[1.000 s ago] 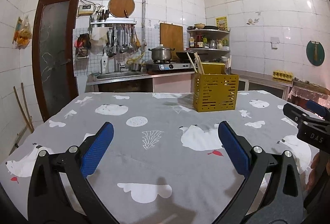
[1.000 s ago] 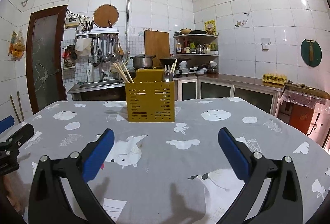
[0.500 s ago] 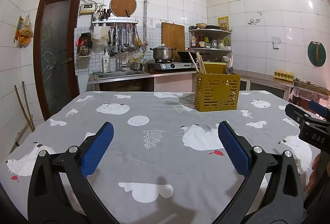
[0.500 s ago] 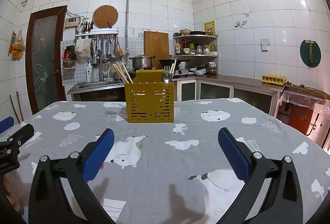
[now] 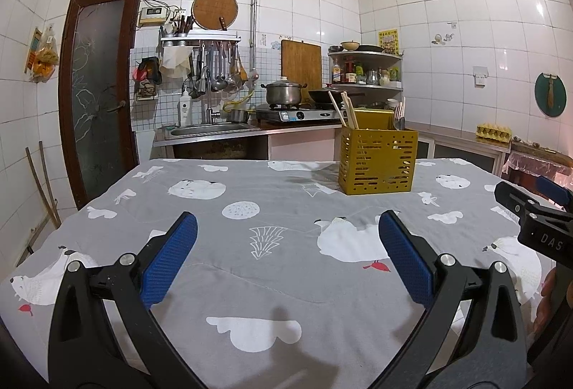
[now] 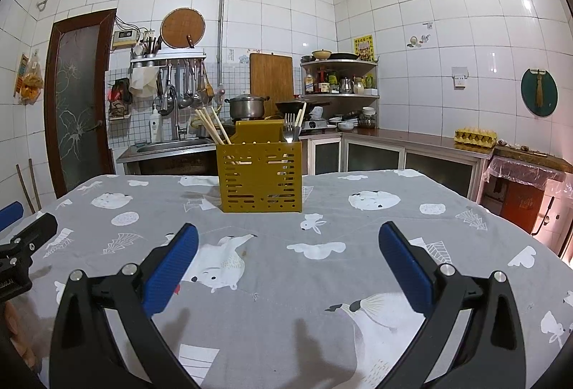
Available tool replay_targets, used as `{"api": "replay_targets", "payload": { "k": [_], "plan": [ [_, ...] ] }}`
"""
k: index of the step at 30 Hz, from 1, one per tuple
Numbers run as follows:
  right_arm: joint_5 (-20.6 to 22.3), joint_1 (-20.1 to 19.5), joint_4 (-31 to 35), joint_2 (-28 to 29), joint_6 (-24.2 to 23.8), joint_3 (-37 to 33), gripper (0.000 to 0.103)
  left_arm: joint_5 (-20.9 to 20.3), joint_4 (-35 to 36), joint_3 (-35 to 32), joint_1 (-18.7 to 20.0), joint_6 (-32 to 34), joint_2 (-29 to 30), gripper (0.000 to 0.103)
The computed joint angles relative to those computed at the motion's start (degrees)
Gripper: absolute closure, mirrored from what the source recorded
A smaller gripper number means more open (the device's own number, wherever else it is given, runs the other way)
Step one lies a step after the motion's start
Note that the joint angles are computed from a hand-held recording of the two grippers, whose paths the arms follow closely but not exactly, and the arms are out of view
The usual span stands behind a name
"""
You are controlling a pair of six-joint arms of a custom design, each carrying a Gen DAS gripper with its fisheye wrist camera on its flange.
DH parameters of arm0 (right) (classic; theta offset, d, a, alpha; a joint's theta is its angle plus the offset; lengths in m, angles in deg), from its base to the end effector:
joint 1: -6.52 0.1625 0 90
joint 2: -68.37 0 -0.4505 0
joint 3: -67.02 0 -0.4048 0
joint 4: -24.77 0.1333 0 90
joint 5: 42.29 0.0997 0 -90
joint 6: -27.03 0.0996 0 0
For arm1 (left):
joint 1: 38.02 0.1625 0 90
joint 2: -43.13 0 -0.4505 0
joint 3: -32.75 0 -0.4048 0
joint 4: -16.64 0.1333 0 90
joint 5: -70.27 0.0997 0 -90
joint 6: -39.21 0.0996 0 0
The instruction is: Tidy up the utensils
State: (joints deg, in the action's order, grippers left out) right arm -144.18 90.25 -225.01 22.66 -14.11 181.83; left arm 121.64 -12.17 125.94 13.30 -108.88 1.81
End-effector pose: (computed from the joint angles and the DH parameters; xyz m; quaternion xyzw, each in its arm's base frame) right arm 0.0515 -0.5643 0.2077 0.1392 -0.6891 0.6185 0.3511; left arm -0.2354 -0.6068 0.0193 0.3060 0.7479 -0.5358 0.2447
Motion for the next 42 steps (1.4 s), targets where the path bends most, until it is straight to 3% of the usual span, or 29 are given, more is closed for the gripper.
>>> {"api": "replay_targets", "payload": {
  "k": [42],
  "plan": [
    [0.1, 0.2, -0.9, 0.3, -0.8, 0.1, 0.004, 0.0, -0.5, 0.1, -0.1, 0.1, 0.1, 0.005]
  ]
}}
